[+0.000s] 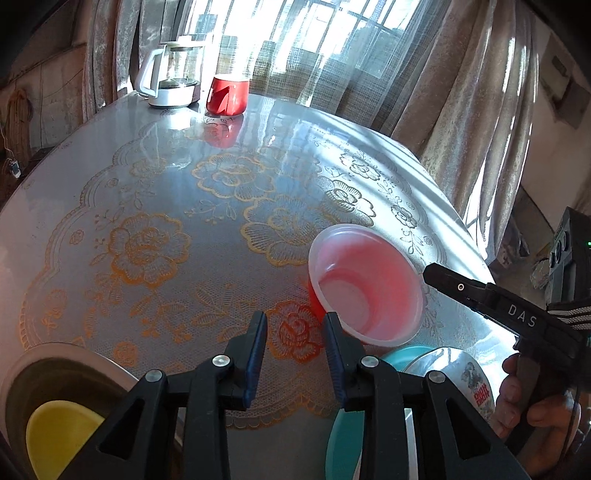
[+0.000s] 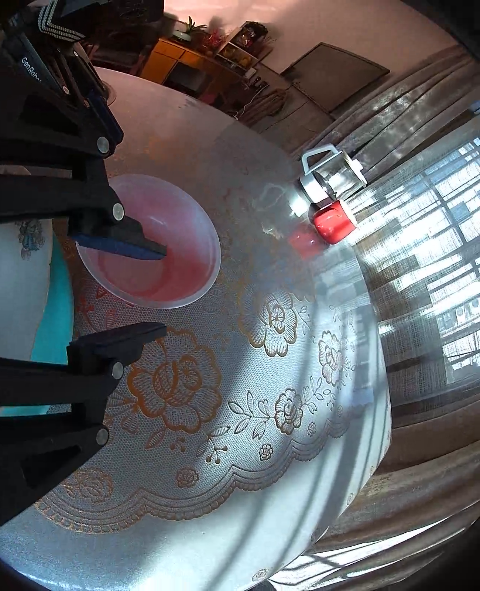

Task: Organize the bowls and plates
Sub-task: 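Grasp the red bowl rim with the right gripper and lift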

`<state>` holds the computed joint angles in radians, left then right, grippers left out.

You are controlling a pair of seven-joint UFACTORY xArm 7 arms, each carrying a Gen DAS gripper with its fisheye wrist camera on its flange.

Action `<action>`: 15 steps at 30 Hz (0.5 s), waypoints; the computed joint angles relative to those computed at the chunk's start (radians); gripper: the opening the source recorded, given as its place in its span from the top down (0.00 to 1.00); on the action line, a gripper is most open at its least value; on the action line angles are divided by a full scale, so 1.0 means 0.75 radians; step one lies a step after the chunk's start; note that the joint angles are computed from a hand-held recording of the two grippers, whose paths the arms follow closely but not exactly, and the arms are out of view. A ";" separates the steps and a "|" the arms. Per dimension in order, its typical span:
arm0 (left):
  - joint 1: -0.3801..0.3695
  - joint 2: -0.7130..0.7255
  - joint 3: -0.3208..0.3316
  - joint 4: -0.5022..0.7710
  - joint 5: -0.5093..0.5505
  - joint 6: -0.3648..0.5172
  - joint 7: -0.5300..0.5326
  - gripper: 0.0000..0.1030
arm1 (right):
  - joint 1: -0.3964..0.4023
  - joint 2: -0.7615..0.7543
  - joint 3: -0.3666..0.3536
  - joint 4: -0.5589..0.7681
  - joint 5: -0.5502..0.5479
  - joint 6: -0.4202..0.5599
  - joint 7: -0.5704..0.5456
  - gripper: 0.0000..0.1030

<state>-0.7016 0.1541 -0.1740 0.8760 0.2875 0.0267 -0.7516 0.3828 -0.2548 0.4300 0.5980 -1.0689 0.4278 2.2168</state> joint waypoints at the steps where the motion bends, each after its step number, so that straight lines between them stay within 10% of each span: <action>1: 0.039 0.007 -0.047 0.003 -0.057 -0.003 0.038 0.69 | 0.002 -0.011 0.001 -0.008 0.008 0.009 0.007 0.66; 10: 0.111 0.136 -0.167 0.122 -0.214 0.008 0.220 0.80 | 0.018 0.100 -0.012 0.041 0.030 -0.008 -0.057 0.89; 15: 0.001 0.115 -0.051 0.089 -0.187 -0.055 0.198 0.84 | 0.081 0.119 -0.043 0.073 0.042 0.052 -0.085 0.89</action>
<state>-0.7006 0.2405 -0.2120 0.9429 0.1471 -0.0144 -0.6033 0.4432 -0.1654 0.3976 0.6528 -1.0377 0.4667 2.1528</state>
